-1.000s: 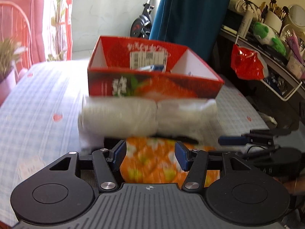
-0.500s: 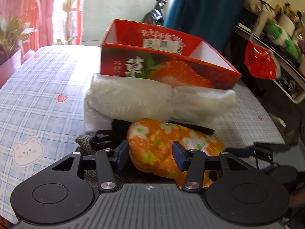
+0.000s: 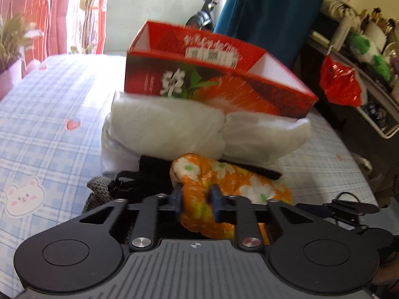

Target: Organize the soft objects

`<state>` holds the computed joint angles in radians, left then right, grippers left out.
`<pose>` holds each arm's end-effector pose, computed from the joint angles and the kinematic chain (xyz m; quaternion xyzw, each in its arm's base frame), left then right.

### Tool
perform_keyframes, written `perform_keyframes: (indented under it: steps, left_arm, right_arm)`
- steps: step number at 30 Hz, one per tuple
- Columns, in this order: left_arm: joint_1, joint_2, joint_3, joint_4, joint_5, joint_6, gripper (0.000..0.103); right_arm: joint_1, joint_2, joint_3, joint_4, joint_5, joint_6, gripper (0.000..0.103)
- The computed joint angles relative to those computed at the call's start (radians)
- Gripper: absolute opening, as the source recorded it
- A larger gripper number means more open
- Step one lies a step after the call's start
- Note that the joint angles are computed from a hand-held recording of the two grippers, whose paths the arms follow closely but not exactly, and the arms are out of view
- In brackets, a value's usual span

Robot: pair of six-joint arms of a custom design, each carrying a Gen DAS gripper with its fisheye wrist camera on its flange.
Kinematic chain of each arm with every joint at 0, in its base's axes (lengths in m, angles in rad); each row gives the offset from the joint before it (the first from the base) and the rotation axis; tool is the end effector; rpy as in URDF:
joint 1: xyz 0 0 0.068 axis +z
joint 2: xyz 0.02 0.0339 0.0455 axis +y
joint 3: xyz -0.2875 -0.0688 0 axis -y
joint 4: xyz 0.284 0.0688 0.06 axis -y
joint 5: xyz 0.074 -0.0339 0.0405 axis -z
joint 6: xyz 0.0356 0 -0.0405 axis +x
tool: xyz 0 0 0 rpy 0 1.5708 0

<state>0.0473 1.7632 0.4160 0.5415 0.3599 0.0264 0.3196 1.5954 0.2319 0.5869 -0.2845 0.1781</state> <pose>0.2711 0.0003 0.0547 0.0573 0.9134 -0.1524 0.3731 0.2070 0.0790 0.0595 -0.1192 0.9067 0.2210 0.3388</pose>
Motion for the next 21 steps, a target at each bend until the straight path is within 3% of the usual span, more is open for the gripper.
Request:
perform_keyframes:
  steps: [5,10,15,21]
  left_arm:
    - [0.007,-0.088,-0.096,0.058,0.012,-0.003,0.018]
    - [0.014,-0.021,-0.107,0.069,-0.017,-0.041,0.019]
    - [0.021,0.014,-0.099,0.071,-0.021,-0.039,0.020]
    - [0.010,0.054,-0.090,0.090,-0.039,-0.027,0.021]
  right_arm:
    - [-0.005,-0.046,-0.048,0.033,0.002,0.043,0.073]
    - [-0.025,-0.061,-0.088,0.063,-0.017,0.074,0.073]
    - [-0.041,-0.059,-0.099,0.085,-0.035,0.087,0.067]
    - [0.015,-0.096,-0.132,0.136,0.030,0.089,0.055]
